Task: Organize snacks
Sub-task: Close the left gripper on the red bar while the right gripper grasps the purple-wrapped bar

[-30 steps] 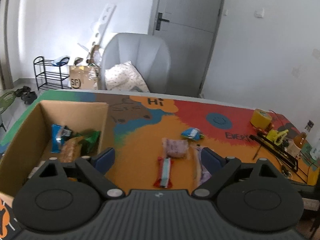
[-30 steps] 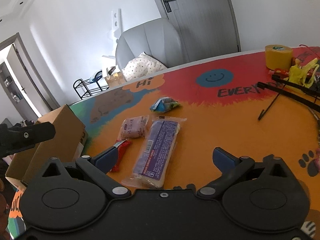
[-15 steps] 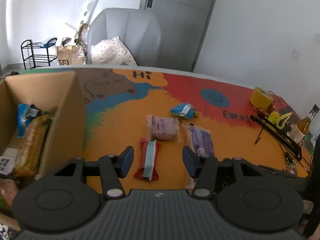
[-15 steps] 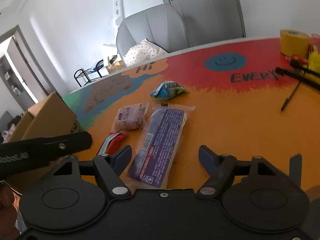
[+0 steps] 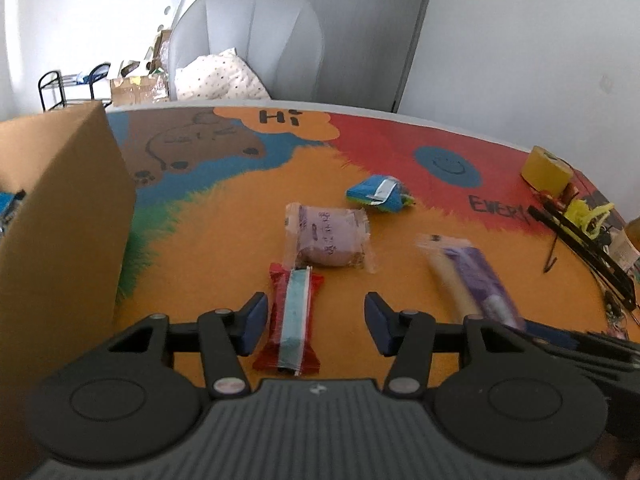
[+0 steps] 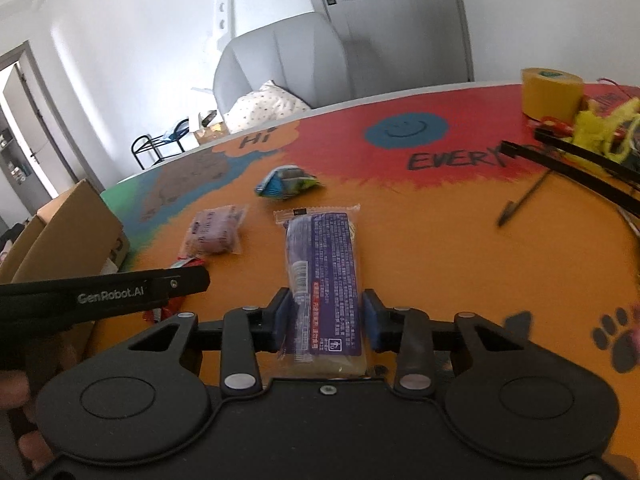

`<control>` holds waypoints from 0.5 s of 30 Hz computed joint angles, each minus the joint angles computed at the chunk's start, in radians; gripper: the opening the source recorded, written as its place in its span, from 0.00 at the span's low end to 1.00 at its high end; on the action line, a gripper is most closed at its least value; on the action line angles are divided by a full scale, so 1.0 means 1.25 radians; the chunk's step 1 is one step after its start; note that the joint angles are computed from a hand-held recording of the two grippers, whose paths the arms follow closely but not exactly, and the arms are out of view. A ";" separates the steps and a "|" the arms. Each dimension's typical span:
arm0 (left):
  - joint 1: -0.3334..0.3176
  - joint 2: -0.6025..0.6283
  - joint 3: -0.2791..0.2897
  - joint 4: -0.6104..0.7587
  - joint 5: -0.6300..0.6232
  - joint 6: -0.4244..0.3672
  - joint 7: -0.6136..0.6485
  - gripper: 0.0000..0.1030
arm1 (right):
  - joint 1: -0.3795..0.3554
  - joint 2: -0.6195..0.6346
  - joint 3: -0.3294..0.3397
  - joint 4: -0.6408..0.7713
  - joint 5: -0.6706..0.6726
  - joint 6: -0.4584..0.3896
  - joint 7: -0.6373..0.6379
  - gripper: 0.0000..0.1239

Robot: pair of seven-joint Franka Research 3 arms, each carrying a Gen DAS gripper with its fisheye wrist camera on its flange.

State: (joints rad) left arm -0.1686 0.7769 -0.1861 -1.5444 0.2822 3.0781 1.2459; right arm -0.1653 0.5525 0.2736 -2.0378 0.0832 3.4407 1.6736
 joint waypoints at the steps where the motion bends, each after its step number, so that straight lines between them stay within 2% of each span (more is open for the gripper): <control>1: -0.003 0.004 0.003 0.004 0.001 -0.002 -0.002 0.51 | 0.009 -0.008 -0.011 -0.009 0.007 0.001 -0.001 0.29; 3: -0.013 0.004 0.017 0.001 0.008 0.010 -0.005 0.51 | 0.015 -0.021 -0.023 -0.027 0.015 0.004 -0.001 0.29; 5: -0.002 0.003 0.003 -0.005 0.011 0.017 0.002 0.48 | 0.023 -0.032 -0.032 -0.040 0.021 0.002 0.000 0.30; 6: 0.007 0.004 -0.009 -0.007 0.009 0.018 0.007 0.41 | 0.027 -0.035 -0.036 -0.043 0.023 0.004 0.000 0.35; 7: 0.022 0.005 -0.028 -0.009 0.006 0.019 0.017 0.30 | 0.049 -0.035 -0.054 -0.041 0.035 0.004 -0.005 0.37; 9: 0.051 0.005 -0.064 -0.015 0.000 0.014 0.042 0.19 | 0.097 -0.030 -0.094 -0.030 0.059 0.003 -0.021 0.40; 11: 0.078 0.002 -0.095 -0.029 -0.011 0.015 0.064 0.18 | 0.136 -0.022 -0.125 -0.013 0.082 -0.002 -0.039 0.41; 14: 0.092 -0.012 -0.106 -0.054 -0.024 0.027 0.075 0.18 | 0.184 -0.005 -0.162 0.013 0.113 -0.003 -0.070 0.40; 15: 0.097 -0.018 -0.111 -0.064 -0.027 0.033 0.078 0.18 | 0.215 -0.001 -0.189 0.019 0.134 -0.003 -0.084 0.34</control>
